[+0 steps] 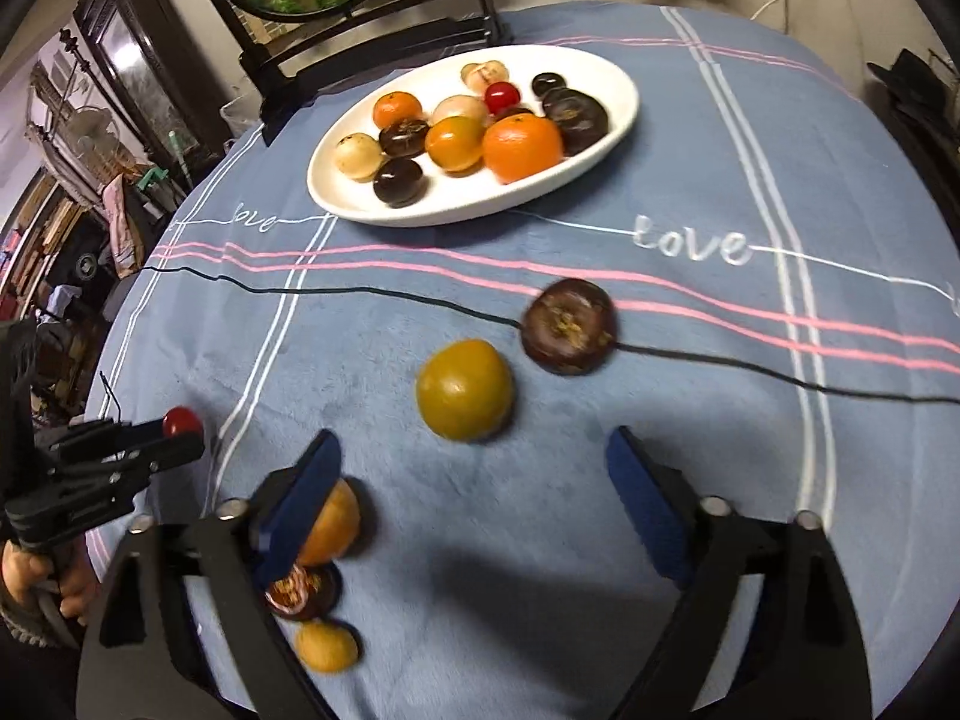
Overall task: Organize fruits
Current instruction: 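Grasp the dull orange round fruit with the right tool while the left tool holds the tomato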
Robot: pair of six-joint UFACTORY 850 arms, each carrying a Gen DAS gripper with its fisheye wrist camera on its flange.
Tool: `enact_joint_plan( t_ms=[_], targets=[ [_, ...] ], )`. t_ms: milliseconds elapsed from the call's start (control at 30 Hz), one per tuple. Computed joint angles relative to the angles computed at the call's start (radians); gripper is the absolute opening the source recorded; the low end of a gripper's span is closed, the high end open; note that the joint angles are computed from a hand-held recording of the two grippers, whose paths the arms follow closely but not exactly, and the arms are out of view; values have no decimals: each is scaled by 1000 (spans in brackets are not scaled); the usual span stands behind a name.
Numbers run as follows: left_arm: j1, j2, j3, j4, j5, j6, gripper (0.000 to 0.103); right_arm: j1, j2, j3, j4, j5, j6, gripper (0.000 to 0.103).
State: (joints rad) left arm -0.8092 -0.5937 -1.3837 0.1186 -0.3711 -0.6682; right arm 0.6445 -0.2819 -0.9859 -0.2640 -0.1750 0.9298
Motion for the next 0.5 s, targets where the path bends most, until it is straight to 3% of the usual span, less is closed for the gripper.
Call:
enact_joint_plan(
  t_ms=[233, 300, 333, 500],
  targets=[
    [-3, 24, 41, 14, 9, -50, 31, -16, -65, -56, 164, -6, -200, 66],
    [-4, 26, 44, 13, 10, -51, 31, -21, -81, -70, 200, -15, -248, 46],
    [-4, 26, 44, 11, 10, -49, 31, -23, -90, -77, 244, -24, -298, 40],
    [-2, 27, 42, -9, 18, -15, 31, -11, -44, -36, 237, 12, -272, 39]
  ],
)
